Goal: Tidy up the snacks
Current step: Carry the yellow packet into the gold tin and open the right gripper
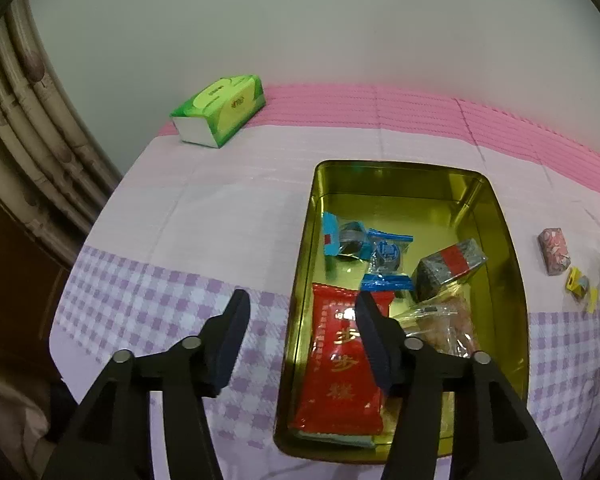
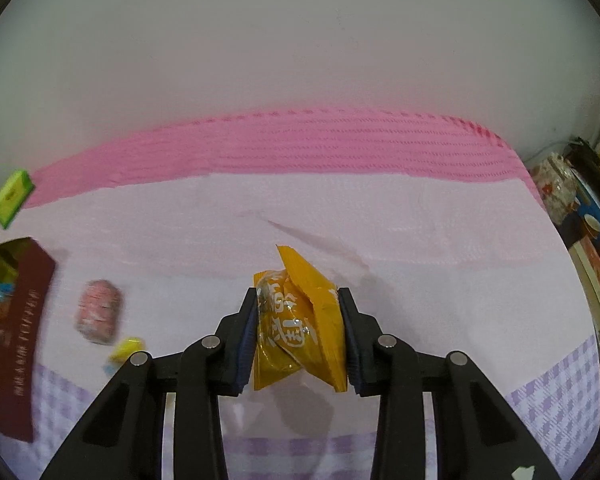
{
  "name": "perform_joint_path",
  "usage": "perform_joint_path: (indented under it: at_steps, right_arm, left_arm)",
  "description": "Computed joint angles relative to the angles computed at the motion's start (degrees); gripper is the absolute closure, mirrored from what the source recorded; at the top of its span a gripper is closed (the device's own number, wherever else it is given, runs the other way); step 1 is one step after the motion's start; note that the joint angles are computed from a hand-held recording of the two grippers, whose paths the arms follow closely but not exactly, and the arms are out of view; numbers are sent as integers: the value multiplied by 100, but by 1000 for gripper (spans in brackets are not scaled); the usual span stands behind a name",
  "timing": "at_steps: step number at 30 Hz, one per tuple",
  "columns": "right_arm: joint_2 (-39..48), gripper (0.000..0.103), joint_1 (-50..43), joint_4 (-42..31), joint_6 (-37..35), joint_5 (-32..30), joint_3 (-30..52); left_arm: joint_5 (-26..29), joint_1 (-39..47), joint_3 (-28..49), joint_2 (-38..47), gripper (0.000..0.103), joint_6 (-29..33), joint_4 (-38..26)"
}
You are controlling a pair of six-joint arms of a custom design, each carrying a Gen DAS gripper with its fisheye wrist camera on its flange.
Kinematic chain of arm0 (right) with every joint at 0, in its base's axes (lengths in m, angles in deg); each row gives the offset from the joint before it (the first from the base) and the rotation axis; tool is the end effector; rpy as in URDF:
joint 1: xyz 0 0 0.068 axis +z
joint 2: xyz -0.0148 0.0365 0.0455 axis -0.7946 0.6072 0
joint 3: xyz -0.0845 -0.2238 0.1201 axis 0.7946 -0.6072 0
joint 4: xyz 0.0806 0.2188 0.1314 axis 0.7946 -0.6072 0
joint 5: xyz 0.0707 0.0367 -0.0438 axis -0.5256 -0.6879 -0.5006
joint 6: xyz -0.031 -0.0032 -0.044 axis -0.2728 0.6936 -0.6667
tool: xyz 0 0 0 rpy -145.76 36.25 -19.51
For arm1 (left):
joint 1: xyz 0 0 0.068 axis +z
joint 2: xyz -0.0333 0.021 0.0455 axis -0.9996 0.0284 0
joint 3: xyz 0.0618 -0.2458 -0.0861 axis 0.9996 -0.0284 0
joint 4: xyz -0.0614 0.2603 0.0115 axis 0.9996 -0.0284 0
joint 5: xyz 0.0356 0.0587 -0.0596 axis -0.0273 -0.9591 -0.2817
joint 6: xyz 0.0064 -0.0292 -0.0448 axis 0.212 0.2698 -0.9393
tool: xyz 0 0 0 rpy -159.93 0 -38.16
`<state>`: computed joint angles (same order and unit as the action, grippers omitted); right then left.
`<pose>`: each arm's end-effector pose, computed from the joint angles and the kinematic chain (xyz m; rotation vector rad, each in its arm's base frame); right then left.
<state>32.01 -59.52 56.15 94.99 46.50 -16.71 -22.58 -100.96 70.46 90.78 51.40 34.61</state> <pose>0.1996 -0.0284 0.1693 0.4079 2.4490 -0.1285 0.2349 -0.0456 0.1859 0.1319 2.5807 0.1408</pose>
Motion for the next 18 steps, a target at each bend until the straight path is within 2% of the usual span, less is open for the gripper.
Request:
perform_joint_path:
  at_steps: [8,13,18]
  right_arm:
    - [-57,69,1739,-543,685,246,613]
    - [391,69,2963,-560,1133,480,1039]
    - [981,69,3767,-438,1429,552,1421]
  left_arm:
    - [-130,26,-228,-357,42,212,-24]
    - [48,282,-287,-500,42,298,-82]
    - [175,619,-297,-533,40,366,-113]
